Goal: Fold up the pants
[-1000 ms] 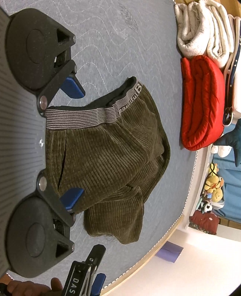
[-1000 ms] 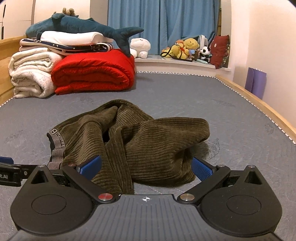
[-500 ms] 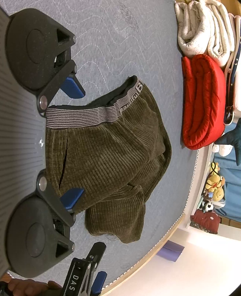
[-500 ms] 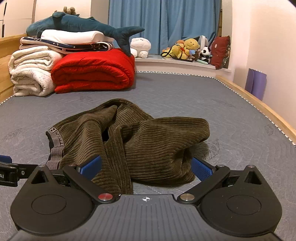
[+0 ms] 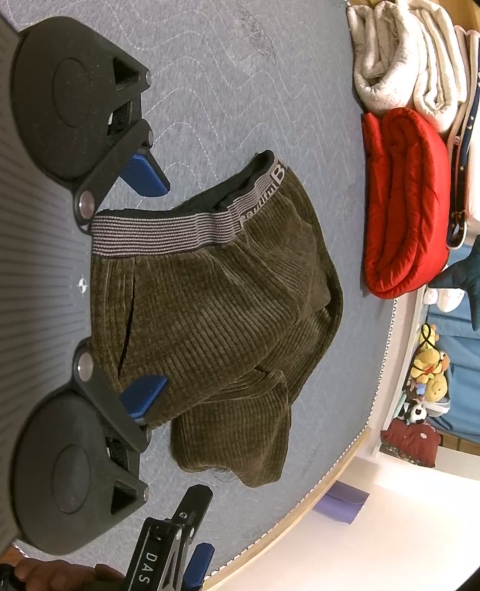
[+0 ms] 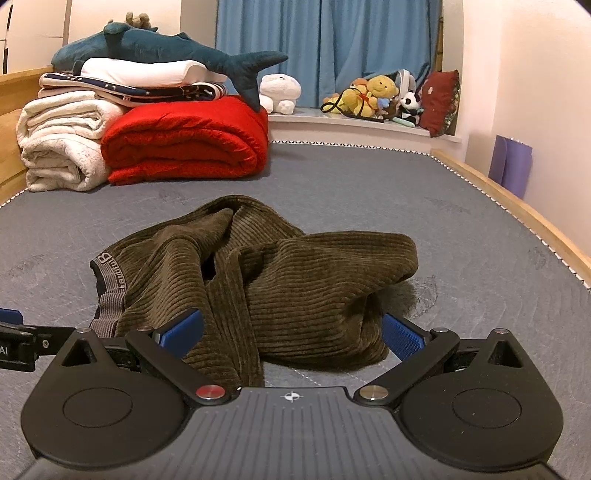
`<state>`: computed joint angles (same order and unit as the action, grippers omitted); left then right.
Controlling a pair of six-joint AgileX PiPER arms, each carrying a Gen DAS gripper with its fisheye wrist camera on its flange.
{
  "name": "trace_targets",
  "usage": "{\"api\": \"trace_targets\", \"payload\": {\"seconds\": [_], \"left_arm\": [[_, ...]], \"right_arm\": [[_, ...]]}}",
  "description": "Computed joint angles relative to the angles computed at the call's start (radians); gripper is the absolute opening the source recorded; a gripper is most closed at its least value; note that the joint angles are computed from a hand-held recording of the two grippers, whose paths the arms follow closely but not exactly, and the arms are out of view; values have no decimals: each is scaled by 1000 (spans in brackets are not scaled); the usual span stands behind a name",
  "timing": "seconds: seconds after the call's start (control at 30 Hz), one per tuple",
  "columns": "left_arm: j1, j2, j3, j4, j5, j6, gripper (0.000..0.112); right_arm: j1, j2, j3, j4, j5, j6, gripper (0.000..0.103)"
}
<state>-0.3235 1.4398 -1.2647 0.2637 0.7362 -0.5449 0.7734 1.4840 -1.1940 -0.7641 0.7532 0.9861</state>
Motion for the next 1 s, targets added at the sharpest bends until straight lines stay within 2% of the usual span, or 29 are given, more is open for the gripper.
{"api": "trace_targets", "payload": {"seconds": [0.63, 0.73, 0.77, 0.8, 0.83, 0.87, 0.9, 1.0], "left_arm": [[7, 1, -7, -11, 9, 8, 103], [23, 2, -12, -21, 7, 15, 102], [45, 1, -17, -61, 0, 53, 93], [73, 1, -23, -116, -8, 108, 68], [107, 4, -36, -183, -10, 174, 53], [139, 7, -48, -242, -10, 231, 30], [175, 8, -57, -310, -11, 292, 12], [258, 22, -119, -428, 55, 349, 10]], "right_arm": [[11, 16, -5, 12, 3, -15, 96], [9, 16, -1, 21, -7, -19, 89], [4, 15, 2, 35, -19, -30, 80], [-2, 14, 4, 55, -30, -44, 68], [-14, 15, 2, 89, -43, -70, 62], [-28, 16, 2, 136, -60, -105, 51], [-43, 17, 2, 180, -77, -140, 45], [-64, 24, 1, 257, -116, -196, 44]]}}
